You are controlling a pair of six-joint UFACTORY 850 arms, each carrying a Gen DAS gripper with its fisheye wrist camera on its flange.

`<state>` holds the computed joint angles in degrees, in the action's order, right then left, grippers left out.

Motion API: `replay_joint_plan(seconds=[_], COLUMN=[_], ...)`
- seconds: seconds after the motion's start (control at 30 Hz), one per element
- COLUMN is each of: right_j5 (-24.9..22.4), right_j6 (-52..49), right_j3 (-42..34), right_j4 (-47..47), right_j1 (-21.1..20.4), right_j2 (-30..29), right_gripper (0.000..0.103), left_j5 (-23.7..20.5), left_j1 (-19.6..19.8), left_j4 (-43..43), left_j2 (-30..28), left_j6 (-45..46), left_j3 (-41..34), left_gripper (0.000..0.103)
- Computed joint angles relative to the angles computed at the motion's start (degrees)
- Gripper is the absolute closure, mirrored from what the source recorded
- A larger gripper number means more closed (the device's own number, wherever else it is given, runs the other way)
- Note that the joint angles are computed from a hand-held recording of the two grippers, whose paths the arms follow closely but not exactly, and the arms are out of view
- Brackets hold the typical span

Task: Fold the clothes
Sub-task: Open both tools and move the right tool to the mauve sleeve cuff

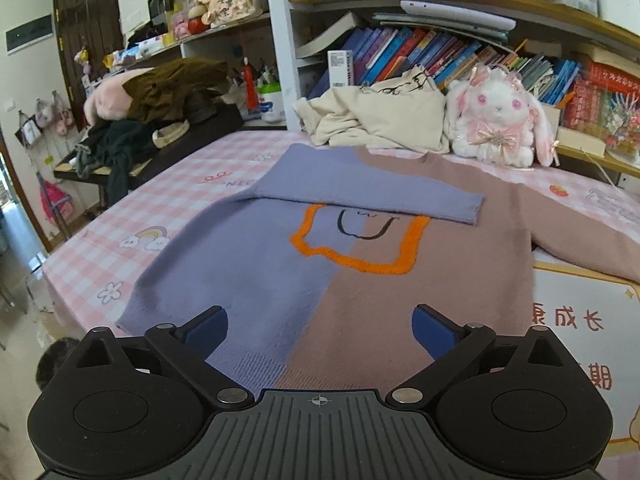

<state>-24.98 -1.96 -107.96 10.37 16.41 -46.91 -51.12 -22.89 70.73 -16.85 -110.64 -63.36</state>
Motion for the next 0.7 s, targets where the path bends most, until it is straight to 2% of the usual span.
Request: replay_joint_plan(seconds=[0.13,0.37,0.47,0.57,0.63,0.7], right_j5=[1.51,0.05,-0.99,-2.36,-2.87,-3.46], right_j6=[2.21,1.61,-0.69,1.92,5.87,6.16], right_j3=[0.30,-3.42,-6.44,-8.43,-8.05,-6.33], right_j4=[-1.12,4.57,10.24,10.47,7.81,9.58], right_j1=[-0.58,-1.97,-2.57,-2.86,-2.84,-3.14], right_j2=[-0.07,-2.78,-4.71,-5.73,-5.26,-4.06], right_gripper=[0.033,0.036,0.044,0.048,0.052,0.052], left_j5=[-1.94,-4.22,-5.45,-6.23,-6.27,-6.22], left_j1=[-0.35,-1.57,-2.12,-2.58,-2.79,-2.94], left_j4=[-2.38,-3.72,-3.92,-3.66,-3.36,-3.05], left_j2=[-0.51,-0.24,0.11,0.60,0.93,1.18], left_j6=[1.99,4.16,4.09,2.77,1.79,1.12], left_j3=[-0.76,-0.60,-0.16,0.45,0.90,1.30], left_gripper=[0.003,0.002,0.002,0.002,0.002,0.002])
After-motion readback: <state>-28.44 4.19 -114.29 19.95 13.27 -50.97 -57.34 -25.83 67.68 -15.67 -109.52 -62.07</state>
